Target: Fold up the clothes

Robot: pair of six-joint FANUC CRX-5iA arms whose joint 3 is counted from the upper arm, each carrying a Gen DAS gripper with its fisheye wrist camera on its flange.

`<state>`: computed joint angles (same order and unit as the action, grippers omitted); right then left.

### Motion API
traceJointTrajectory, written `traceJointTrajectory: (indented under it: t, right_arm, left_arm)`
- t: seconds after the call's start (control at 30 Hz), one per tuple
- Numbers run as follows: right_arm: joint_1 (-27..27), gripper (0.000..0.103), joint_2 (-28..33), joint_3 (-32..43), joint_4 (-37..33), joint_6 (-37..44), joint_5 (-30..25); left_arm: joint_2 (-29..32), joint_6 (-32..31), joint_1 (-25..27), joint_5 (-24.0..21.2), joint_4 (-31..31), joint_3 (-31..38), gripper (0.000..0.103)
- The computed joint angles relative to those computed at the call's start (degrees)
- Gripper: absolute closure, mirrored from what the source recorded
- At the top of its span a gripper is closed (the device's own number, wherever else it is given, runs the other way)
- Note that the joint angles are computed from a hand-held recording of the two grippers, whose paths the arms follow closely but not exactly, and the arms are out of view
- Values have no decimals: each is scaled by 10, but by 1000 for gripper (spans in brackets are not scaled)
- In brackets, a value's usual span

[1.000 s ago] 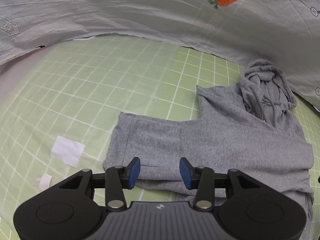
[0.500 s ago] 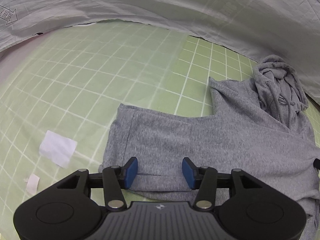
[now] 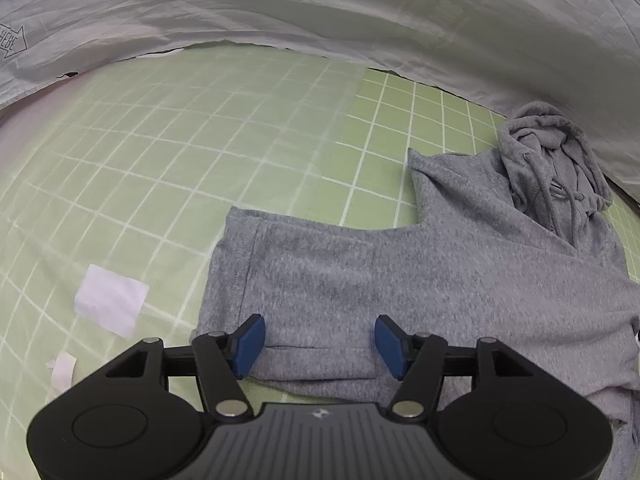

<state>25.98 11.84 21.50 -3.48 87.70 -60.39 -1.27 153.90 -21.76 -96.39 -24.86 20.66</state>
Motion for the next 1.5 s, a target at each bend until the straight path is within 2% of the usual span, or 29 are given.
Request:
traceJointTrajectory:
  t: [0.13, 0.27, 0.53, 0.77, 0.83, 0.9, 0.93, 0.97, 1.03, 1.13, 1.3, 1.5]
  right_arm:
    - [5, 0, -48, -66, 19, 18, 4]
    - [2, 0, -73, -90, 43, -5, 23]
    - [0, 0, -65, -88, 87, -52, 45]
    - [7, 0, -64, -94, 93, -45, 35]
    - [8, 0, -66, -97, 97, -44, 37]
    - [11, 0, -69, -101, 104, -47, 43]
    - [12, 0, -70, -104, 109, -49, 47]
    - [13, 0, -71, -106, 112, -51, 49]
    - [15, 0, -72, -109, 117, -54, 54]
    - [18, 0, -73, -111, 119, -54, 57]
    - [23, 0, -84, -127, 134, -62, 81]
    - [19, 0, -87, -133, 141, -83, 88]
  left_arm:
    - [-3, 2, -3, 3, 2, -2, 38]
    - [-6, -18, -5, 11, 4, -5, 33]
    - [-7, -13, -3, 29, -1, -12, 34]
    - [35, -80, -28, -12, -37, 26, 34]
    - [39, -77, -32, -18, -44, 30, 35]
    - [38, -77, -34, -21, -50, 31, 41]
    - [37, -76, -36, -21, -53, 30, 51]
    - [35, -80, -36, -22, -55, 30, 66]
    - [31, -86, -35, -25, -58, 30, 88]
    - [22, -69, -27, -16, -47, 23, 92]
    - [28, -65, -41, -14, -64, 53, 93]
    - [37, -51, -42, 59, -46, 95, 94]
